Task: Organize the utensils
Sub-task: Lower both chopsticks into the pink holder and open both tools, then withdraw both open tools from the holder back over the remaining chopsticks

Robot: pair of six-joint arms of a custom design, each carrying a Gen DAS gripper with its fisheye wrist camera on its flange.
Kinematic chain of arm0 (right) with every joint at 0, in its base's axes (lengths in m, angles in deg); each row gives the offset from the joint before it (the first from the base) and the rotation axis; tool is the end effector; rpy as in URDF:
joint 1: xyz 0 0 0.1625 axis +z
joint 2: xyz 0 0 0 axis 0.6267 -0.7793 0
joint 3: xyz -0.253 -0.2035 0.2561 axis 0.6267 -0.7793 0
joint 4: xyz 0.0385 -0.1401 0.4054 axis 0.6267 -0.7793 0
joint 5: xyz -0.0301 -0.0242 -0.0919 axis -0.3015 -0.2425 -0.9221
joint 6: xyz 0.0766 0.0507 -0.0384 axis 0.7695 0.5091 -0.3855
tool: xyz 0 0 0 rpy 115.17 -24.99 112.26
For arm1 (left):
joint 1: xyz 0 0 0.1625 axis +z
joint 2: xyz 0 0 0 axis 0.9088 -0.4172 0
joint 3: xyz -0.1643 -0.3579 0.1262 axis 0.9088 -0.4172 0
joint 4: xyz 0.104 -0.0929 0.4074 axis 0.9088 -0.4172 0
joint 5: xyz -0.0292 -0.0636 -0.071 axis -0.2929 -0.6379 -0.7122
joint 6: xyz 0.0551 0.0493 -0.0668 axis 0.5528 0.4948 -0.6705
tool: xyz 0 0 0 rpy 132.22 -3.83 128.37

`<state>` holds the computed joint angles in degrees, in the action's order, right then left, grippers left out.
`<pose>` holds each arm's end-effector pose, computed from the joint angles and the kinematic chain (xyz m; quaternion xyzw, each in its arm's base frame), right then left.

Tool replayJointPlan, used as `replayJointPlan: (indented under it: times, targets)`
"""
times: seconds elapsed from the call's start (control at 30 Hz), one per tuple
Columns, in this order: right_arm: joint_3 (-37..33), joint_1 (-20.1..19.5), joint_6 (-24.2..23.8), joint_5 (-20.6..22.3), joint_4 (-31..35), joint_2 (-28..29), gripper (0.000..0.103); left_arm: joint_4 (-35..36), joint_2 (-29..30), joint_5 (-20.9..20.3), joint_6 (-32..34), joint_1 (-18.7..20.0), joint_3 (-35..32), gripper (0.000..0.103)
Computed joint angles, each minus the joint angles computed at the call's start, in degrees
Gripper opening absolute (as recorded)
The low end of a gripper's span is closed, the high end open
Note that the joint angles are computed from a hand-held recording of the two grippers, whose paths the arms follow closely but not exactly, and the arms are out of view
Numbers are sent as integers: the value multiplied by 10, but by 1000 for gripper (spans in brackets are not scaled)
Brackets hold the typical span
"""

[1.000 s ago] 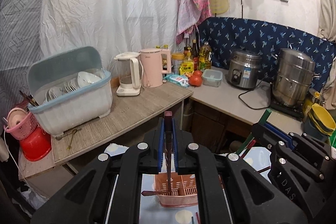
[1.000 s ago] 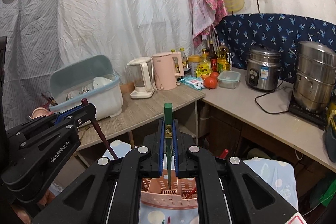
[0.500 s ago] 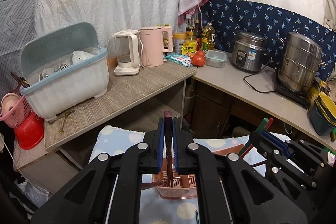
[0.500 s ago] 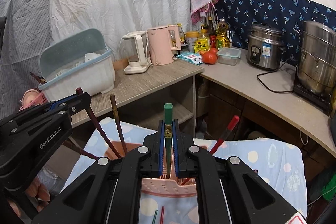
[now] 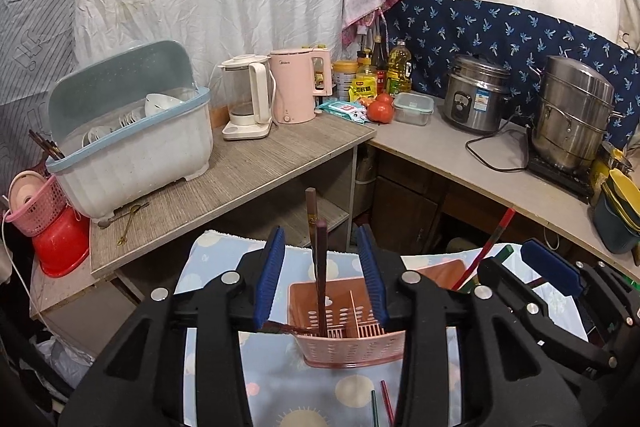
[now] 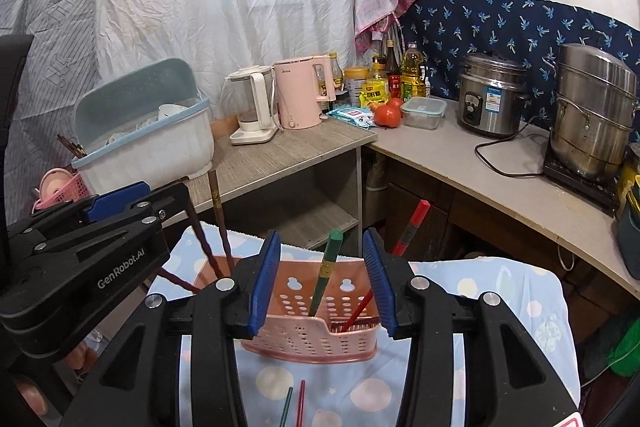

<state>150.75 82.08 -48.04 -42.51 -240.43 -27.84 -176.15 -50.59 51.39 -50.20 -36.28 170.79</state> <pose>0.3707 -0.4783 0.2981 0.2353 -0.8353 0.4308 0.2476 -0.4047 -0.4835 0.2890 0.1781 0.8048 -0.4496 0.3443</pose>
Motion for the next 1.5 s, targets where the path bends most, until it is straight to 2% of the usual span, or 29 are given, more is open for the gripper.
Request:
replayJointPlan:
  times: [0.2, 0.5, 0.73, 0.87, 1.1, 1.37, 1.5]
  targets:
    - [29, 8, 12, 3, 3, -28, 43, 35, -22, 4, -34, -20, 20, 36]
    - [84, 34, 29, -12, 7, -76, 43, 124, -64, 2, -121, -60, 51, 36]
    - [143, 55, 40, -38, 11, -118, 43, 237, -115, -11, -234, -97, 91, 36]
    - [189, 57, 74, -44, 35, -151, 43, 315, -144, -36, -315, -112, 117, 36]
    - [260, 56, 131, -62, 78, -195, 43, 389, -185, -96, -421, -132, 174, 36]
    - [335, 45, 180, -70, 126, -226, 43, 402, -207, -185, -485, -156, 246, 36]
    - [360, 42, 189, -69, 125, -218, 43, 400, -213, -216, -502, -166, 271, 36]
